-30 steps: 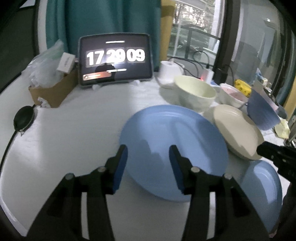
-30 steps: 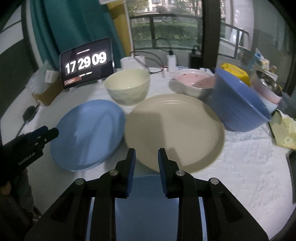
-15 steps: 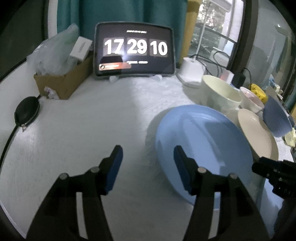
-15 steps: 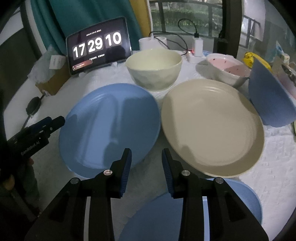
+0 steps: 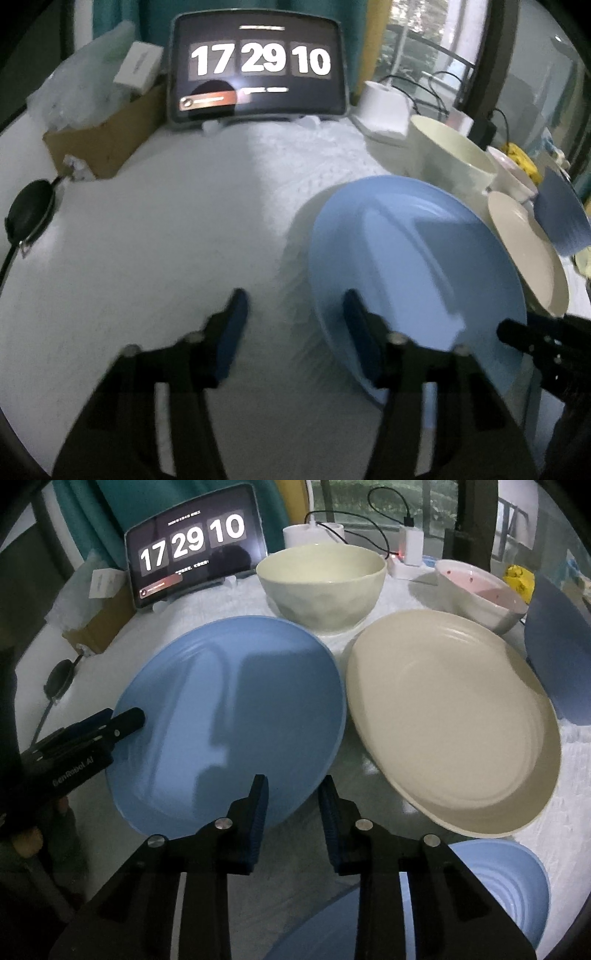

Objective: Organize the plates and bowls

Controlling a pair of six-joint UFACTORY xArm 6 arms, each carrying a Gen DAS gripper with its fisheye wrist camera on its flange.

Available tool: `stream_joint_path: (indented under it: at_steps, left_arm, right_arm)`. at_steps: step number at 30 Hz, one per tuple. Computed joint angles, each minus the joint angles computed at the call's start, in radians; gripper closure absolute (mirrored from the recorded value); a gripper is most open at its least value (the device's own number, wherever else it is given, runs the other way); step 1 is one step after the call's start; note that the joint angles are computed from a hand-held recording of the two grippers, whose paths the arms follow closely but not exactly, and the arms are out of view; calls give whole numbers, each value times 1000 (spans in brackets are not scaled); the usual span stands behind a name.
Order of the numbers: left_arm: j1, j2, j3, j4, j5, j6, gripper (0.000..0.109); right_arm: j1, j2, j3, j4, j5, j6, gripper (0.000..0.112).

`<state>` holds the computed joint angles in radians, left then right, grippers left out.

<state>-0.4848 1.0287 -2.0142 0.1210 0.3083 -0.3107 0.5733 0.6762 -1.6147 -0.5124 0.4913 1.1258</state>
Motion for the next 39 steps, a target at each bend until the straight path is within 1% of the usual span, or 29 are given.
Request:
stream_joint_path:
  at_steps: [1, 2, 5, 7, 8, 11, 14, 20, 26, 30, 35, 39]
  left_arm:
    - [-2, -2, 3, -3, -2, 11, 66]
    - [-6, -3, 7, -12, -9, 30, 72]
    - [-18, -18, 32, -31, -23, 58, 76]
    - [-19, -32, 53, 34, -33, 7, 76]
    - [-19, -39, 67, 45, -43, -3, 76]
    - [-19, -55, 90, 5, -48, 25, 78]
    - [-16, -91, 145, 53, -74, -18, 78]
    - [-14, -150, 228, 83, -110, -52, 78]
    - [-19, -214, 319, 129, -153, -94, 78]
    - [-23, -261, 384, 182, -185, -142, 78]
    - [-30, -308, 444, 265, -204, -218, 78]
    - [-40, -338, 487, 297, -220, -252, 78]
  right_arm:
    - [0, 0, 0, -6, 0, 4, 83]
    - [1, 0, -1, -14, 2, 8, 83]
    - [5, -4, 0, -40, 1, 21, 85]
    - [10, -6, -2, -58, 9, 32, 86]
    - [12, -8, -1, -68, 14, 40, 86]
    - [14, -20, 15, -78, 9, 54, 87]
    - [21, -32, 24, -101, 9, 70, 87]
    - [30, -71, 64, -156, -2, 122, 87]
    - [39, -123, 121, -214, -6, 189, 87]
    - [46, -165, 168, -262, -6, 245, 87]
    - [54, -218, 232, -315, -12, 314, 87]
    - [61, -265, 288, -357, -11, 369, 87]
